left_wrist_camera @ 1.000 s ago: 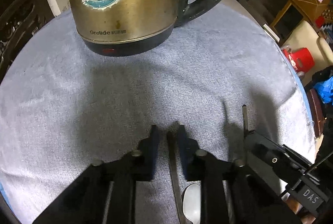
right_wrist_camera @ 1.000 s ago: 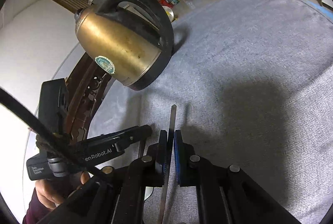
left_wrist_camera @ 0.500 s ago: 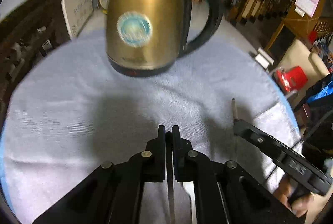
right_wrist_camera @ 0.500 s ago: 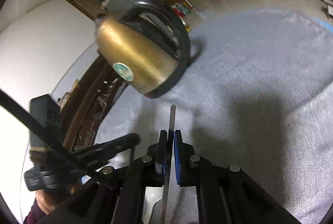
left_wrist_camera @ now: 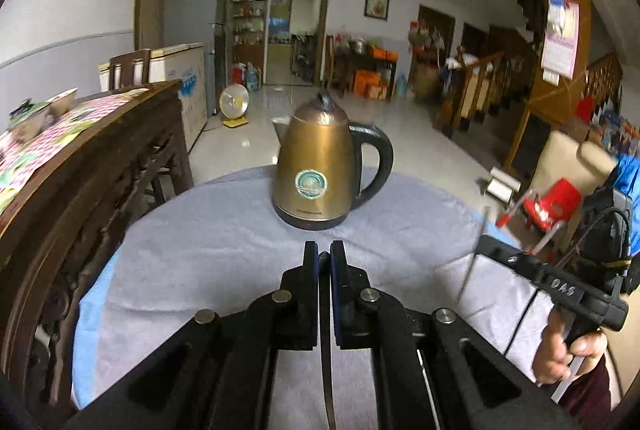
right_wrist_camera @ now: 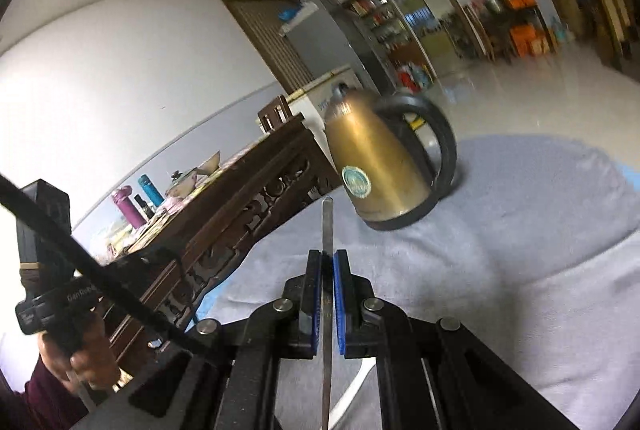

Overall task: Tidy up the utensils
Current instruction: 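Close the left gripper on a dark chopstick while the right gripper grasps the other, then lift both chopsticks and carry them above the grey cup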

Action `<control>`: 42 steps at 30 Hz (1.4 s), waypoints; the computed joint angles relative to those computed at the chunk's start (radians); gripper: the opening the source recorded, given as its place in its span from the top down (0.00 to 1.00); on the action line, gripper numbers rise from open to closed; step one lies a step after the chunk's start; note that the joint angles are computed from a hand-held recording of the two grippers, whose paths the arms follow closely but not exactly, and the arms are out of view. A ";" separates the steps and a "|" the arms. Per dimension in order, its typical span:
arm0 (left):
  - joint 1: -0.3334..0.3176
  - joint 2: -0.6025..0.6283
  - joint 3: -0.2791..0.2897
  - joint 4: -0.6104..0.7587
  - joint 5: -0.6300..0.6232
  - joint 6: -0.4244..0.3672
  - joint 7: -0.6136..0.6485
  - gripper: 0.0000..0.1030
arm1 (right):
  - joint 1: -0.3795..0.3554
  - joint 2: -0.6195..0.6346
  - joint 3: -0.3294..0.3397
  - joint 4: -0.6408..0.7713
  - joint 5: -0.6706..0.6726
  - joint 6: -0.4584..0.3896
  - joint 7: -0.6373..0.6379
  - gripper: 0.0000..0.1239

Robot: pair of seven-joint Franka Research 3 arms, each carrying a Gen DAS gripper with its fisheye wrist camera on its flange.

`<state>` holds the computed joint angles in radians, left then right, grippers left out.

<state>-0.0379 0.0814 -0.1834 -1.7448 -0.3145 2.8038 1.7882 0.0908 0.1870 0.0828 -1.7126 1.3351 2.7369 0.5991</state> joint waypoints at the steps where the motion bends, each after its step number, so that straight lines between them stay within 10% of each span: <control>1: 0.008 -0.030 0.000 -0.029 -0.031 0.007 0.015 0.95 | -0.002 -0.032 -0.002 -0.027 -0.001 0.003 -0.006 0.95; 11: 0.017 -0.261 0.051 -0.294 0.220 0.186 -0.223 0.95 | 0.074 -0.326 -0.070 -0.286 -0.033 0.140 0.012 0.95; 23: 0.110 -0.514 0.022 -0.490 0.597 0.244 -0.507 0.95 | 0.099 -0.597 -0.025 -0.515 -0.413 0.285 0.340 0.95; 42: 0.061 -0.690 0.089 -0.586 0.655 0.257 -0.561 0.94 | 0.238 -0.687 -0.031 -0.537 -0.706 0.345 0.562 0.95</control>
